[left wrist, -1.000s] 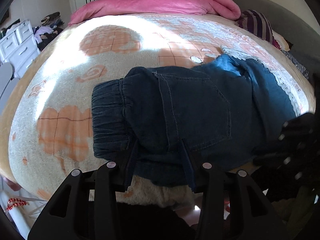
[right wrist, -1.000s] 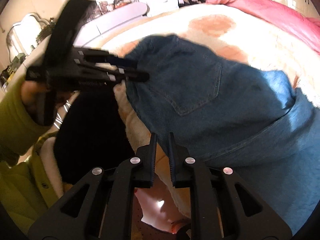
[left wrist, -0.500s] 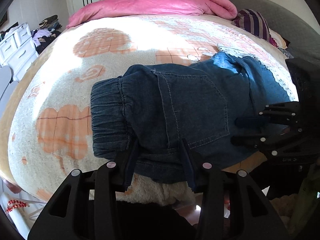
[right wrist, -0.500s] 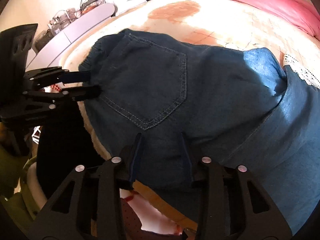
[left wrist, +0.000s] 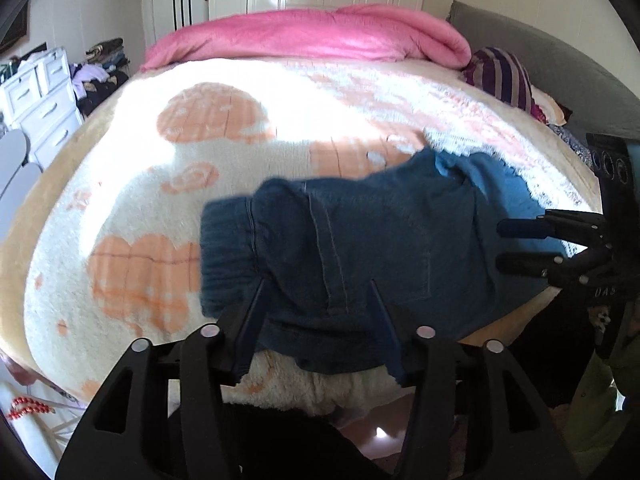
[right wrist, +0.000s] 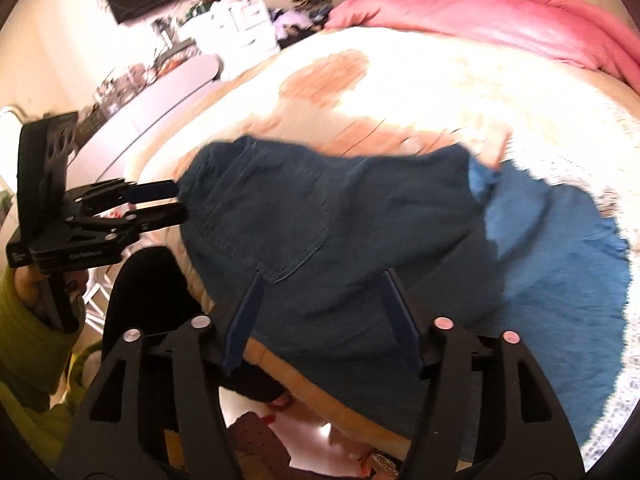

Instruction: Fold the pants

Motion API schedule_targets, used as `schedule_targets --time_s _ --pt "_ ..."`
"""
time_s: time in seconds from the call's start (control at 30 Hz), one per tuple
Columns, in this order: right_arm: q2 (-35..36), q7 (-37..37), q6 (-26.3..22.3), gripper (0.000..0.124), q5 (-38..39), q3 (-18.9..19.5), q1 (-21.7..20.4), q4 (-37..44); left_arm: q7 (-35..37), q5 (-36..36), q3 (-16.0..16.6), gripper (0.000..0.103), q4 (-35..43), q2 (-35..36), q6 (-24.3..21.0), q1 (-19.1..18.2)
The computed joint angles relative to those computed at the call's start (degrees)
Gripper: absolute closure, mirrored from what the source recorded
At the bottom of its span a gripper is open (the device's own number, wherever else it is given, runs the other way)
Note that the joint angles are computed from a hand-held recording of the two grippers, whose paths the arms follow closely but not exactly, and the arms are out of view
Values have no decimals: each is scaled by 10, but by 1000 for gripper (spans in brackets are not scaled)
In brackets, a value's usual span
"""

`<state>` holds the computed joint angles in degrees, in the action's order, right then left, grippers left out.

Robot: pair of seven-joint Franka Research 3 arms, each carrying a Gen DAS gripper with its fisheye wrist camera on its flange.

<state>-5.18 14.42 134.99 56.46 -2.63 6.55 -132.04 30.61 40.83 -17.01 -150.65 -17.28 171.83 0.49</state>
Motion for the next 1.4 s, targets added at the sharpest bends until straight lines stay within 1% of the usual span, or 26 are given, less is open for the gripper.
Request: schedule_targets --time_s 0.07,0.17,0.23,0.33,0.43,0.47,0.53,0.63,0.73,0.83,0.87,0.9,0.93,0.97,1.07,1.13,1.17,1.23,1.37,1.4 --pt "-4 -2 10 66 8 -3 -3 1 -6 5 -5 48 2 -10 -5 3" --pt "-9 -5 18 63 18 -10 -10 2 -1 0 -1 46 3 -18 -1 -3" --pt "-13 -8 27 60 24 -13 -13 -1 3 -4 -1 42 6 -18 2 -6" --pt "-13 -5 39 57 33 -13 -13 0 13 -8 -3 41 15 -10 2 -10" --pt "-12 -2 55 56 43 -13 -13 3 22 -12 -1 40 26 3 8 -15" --pt "-12 -3 57 55 45 -14 -14 4 31 -19 4 40 31 9 12 -22" --pt "-11 -4 60 54 48 -17 -17 7 35 -20 1 31 41 19 14 -23" --pt "-8 -4 68 51 52 -19 -21 11 42 -16 0 30 55 33 16 -25" --pt "-3 -1 73 48 55 -21 -26 18 64 -29 9 26 73 54 20 -43" --pt "1 1 82 45 56 -22 -31 25 84 -44 16 26 89 72 21 -58" --pt "5 1 85 44 57 -22 -32 30 96 -53 21 25 96 82 24 -66" --pt "7 1 88 43 59 -22 -34 32 107 -65 26 22 100 88 27 -74" --pt "10 2 95 42 60 -21 -35 36 120 -78 30 17 107 98 28 -82" --pt "14 3 97 42 61 -21 -36 41 126 -85 31 15 113 106 30 -87" --pt "25 9 105 41 59 -20 -41 56 175 -133 42 15 126 128 36 -110" --pt "35 14 109 40 56 -18 -44 67 195 -154 43 15 134 140 37 -118" --pt "38 18 113 40 53 -17 -45 72 223 -184 46 15 138 147 39 -128" --pt "49 24 117 39 49 -14 -47 85 248 -211 45 15 145 159 42 -134" --pt "68 36 124 39 40 -7 -50 107 341 -321 37 15 156 180 46 -146" --pt "70 37 125 39 40 -5 -50 109 352 -335 34 15 160 186 44 -147"
